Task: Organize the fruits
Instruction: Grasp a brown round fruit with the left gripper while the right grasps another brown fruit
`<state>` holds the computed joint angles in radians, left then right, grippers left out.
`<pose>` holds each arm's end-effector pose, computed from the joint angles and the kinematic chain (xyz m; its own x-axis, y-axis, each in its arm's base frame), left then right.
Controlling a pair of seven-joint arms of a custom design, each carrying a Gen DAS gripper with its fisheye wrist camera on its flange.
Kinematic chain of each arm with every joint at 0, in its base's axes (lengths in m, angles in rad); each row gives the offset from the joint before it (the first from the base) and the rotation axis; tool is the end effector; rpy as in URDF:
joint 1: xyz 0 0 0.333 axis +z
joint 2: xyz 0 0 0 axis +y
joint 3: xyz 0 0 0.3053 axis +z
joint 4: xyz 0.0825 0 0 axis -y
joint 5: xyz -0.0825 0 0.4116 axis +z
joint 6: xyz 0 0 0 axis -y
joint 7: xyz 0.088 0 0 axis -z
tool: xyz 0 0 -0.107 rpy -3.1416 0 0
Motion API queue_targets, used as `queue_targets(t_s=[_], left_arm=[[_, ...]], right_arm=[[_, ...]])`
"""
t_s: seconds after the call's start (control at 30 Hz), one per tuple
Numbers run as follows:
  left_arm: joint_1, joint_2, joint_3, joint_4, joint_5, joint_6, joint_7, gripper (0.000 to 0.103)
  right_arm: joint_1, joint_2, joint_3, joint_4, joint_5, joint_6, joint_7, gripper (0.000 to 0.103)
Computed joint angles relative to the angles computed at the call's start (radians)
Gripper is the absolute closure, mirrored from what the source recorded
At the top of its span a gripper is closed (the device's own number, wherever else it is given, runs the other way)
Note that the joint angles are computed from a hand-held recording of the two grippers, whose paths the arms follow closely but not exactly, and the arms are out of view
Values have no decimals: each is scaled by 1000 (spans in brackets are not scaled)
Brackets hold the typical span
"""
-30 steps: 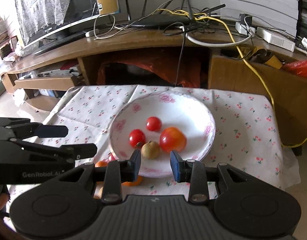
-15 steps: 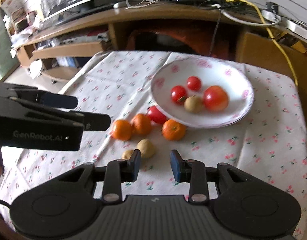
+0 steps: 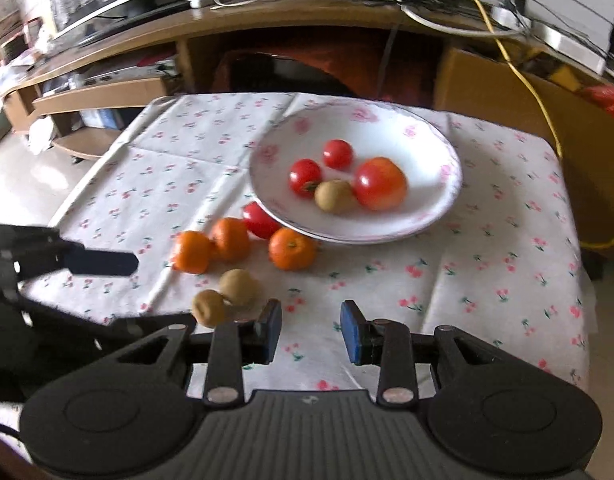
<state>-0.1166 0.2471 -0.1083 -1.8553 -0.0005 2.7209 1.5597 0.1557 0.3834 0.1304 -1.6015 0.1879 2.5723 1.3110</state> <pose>0.6687 -0.1479 0.4361 -0.2106 -0.9770 0.0333 -0.7999 0.1527 -0.5804 0.7074 0.1915 0.4565 0.4042 -0.9117 -0.0741 -0.7655 -0.2928 -0.5730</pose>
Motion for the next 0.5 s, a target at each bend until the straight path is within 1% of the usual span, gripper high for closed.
queue_targets(t_s=[0.17, 0.2, 0.23, 0.27, 0.3, 0.4, 0.5], left_arm=[[-25, 61, 14, 48, 40, -7, -40, 39], [-34, 60, 21, 41, 57, 9, -52, 41], [-33, 59, 20, 40, 60, 11, -46, 45], [-27, 55, 12, 36, 48, 12, -34, 55], [-32, 50, 19, 32, 57, 16, -46, 64], [-17, 45, 7, 27, 20, 16, -38, 69], [-21, 29, 15, 11, 34, 12, -44, 69]], right_arm=[[-15, -5, 6, -9, 20, -9, -33, 70], [-18, -6, 7, -8, 26, -13, -39, 70], [-19, -6, 7, -9, 31, -15, -42, 70], [-21, -9, 6, -12, 36, -15, -44, 70], [-23, -9, 5, -13, 40, -16, -45, 70], [-22, -4, -1, -6, 42, -17, -38, 70], [-19, 2, -2, 1, 37, -18, -29, 70]])
